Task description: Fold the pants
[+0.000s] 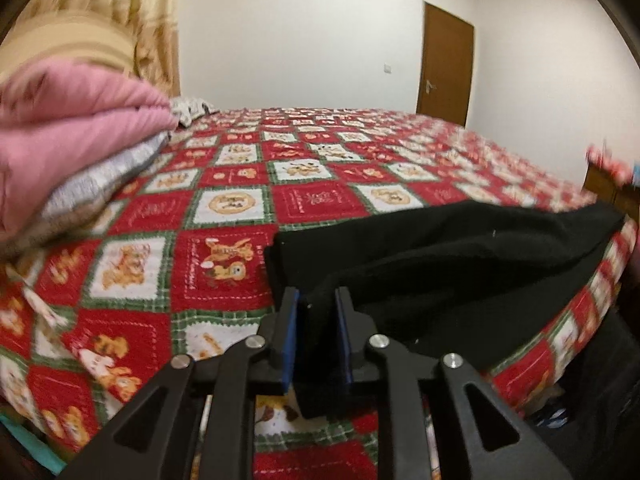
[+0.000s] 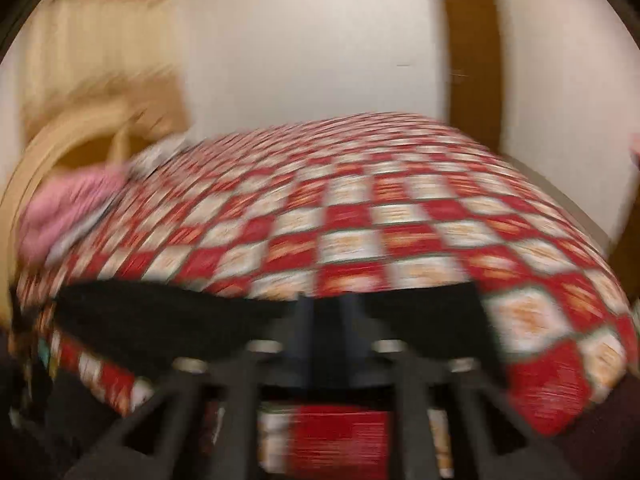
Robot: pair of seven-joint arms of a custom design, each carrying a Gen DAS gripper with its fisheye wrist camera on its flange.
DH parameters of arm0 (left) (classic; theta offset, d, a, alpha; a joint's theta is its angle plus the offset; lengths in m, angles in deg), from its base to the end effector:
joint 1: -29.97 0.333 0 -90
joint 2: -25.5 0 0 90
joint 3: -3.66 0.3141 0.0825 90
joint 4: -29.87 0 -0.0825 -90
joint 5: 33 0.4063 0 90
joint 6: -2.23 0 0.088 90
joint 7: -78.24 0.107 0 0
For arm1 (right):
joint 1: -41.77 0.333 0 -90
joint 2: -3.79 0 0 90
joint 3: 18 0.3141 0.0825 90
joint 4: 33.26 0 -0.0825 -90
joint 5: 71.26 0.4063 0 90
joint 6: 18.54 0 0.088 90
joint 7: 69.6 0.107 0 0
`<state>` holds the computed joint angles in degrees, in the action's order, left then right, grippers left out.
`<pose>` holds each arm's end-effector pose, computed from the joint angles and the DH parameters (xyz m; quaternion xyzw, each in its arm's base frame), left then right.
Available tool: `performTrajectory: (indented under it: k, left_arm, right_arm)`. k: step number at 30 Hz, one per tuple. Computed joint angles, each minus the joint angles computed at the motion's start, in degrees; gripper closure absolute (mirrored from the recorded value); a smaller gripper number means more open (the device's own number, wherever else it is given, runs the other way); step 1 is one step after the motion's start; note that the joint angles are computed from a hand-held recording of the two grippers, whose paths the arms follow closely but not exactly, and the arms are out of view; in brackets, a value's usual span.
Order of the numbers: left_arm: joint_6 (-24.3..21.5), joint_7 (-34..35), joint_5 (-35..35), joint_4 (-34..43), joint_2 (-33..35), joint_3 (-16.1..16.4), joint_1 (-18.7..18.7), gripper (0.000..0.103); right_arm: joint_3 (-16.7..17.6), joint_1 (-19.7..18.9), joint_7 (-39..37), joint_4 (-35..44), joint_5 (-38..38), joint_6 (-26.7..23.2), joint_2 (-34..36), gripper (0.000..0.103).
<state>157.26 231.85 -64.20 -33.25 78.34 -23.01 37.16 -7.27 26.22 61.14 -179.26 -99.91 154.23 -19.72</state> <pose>0.8275 -0.1119 0.3584 -0.3671 0.8035 -0.4316 0.1824 0.4745 0.0002 0.4909 -0.5324 0.7273 -0.3307 0.2797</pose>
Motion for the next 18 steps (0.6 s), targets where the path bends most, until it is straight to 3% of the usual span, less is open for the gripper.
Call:
performTrajectory:
  k: [2, 5, 8, 12, 15, 18]
  left_arm:
    - [4.2, 3.2, 0.2, -4.1, -2.0, -0.6, 0.4, 0.081]
    - [7.6, 5.8, 1.3, -7.6, -3.5, -1.4, 1.0, 0.078]
    - [9.2, 6.8, 1.9, -9.8, -4.2, -2.4, 2.0, 0.075]
    - [9.1, 5.3, 2.1, -8.5, -3.0, -3.1, 2.2, 0.075]
    - [9.4, 5.9, 2.5, -7.9, -2.4, -4.0, 2.4, 0.075]
    - [9.1, 6.6, 2.9, -7.5, -2.1, -4.5, 2.6, 0.076]
  right_arm:
    - [2.0, 3.0, -2.8, 4.6, -1.3, 2.5, 7.3, 0.027]
    - [3.1, 7.4, -4.8, 11.8, -4.8, 0.1, 16.1, 0.027]
    - [5.8, 7.9, 4.5, 19.2, -21.9, -3.4, 23.5, 0.027]
    - [4.0, 12.4, 5.9, 24.9, -27.0, -6.1, 29.9, 0.028]
    - [2.2, 14.7, 4.5, 26.2, -25.8, -8.1, 31.5, 0.045]
    - [0.0, 16.9, 3.6, 27.9, -25.6, -9.9, 33.1, 0.046]
